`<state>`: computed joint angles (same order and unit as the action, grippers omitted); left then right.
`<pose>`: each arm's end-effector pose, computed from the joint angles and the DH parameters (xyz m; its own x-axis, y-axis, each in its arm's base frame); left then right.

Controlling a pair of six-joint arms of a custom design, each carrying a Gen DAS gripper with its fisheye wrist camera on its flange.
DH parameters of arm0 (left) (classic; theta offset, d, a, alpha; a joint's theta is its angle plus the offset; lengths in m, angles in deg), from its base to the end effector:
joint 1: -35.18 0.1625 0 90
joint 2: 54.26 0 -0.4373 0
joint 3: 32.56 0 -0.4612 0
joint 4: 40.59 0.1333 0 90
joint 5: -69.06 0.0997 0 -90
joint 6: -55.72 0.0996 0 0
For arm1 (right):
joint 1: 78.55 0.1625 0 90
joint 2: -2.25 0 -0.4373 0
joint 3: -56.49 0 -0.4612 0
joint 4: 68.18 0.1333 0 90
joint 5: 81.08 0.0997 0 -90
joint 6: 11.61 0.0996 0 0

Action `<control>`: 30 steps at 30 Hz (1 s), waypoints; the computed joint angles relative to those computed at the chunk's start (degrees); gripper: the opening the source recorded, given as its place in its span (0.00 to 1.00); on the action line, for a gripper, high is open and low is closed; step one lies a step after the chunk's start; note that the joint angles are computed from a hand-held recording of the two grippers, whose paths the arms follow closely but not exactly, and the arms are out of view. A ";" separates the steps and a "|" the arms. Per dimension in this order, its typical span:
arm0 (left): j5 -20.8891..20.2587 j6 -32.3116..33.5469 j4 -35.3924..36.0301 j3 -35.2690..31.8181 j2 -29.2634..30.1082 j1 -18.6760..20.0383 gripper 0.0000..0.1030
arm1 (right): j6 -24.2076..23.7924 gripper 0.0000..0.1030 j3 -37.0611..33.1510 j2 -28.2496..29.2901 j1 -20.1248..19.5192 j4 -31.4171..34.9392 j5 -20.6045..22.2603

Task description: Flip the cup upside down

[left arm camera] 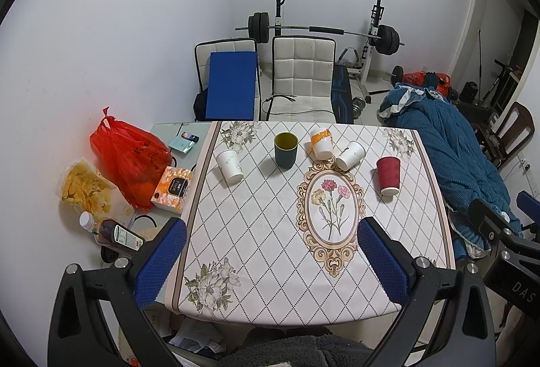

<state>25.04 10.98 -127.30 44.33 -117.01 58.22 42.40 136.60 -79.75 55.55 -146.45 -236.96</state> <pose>-0.5841 -0.4711 0.3427 -0.6704 0.2513 -0.6982 0.5717 0.7747 -0.2702 0.4571 -0.4108 0.5536 -0.6635 0.3396 0.6667 -0.2533 0.7365 -0.6272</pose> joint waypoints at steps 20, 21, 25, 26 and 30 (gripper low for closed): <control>-1.47 -1.47 -0.05 -0.07 1.68 1.43 1.00 | -5.21 1.00 2.46 -1.75 -2.70 -5.58 2.23; -1.42 -1.92 0.03 0.13 1.95 1.71 1.00 | -5.59 1.00 2.80 -1.95 -3.36 -5.57 2.86; -2.27 -3.84 1.76 0.36 3.65 3.16 1.00 | -8.67 1.00 6.68 -4.05 -7.43 -8.09 6.88; -2.55 -4.39 2.38 0.37 4.12 3.52 1.00 | -9.32 1.00 7.57 -4.44 -8.64 -8.51 8.08; -3.41 -6.22 3.94 0.48 5.83 5.01 1.00 | -12.43 1.00 12.30 -6.66 -13.71 -11.14 12.91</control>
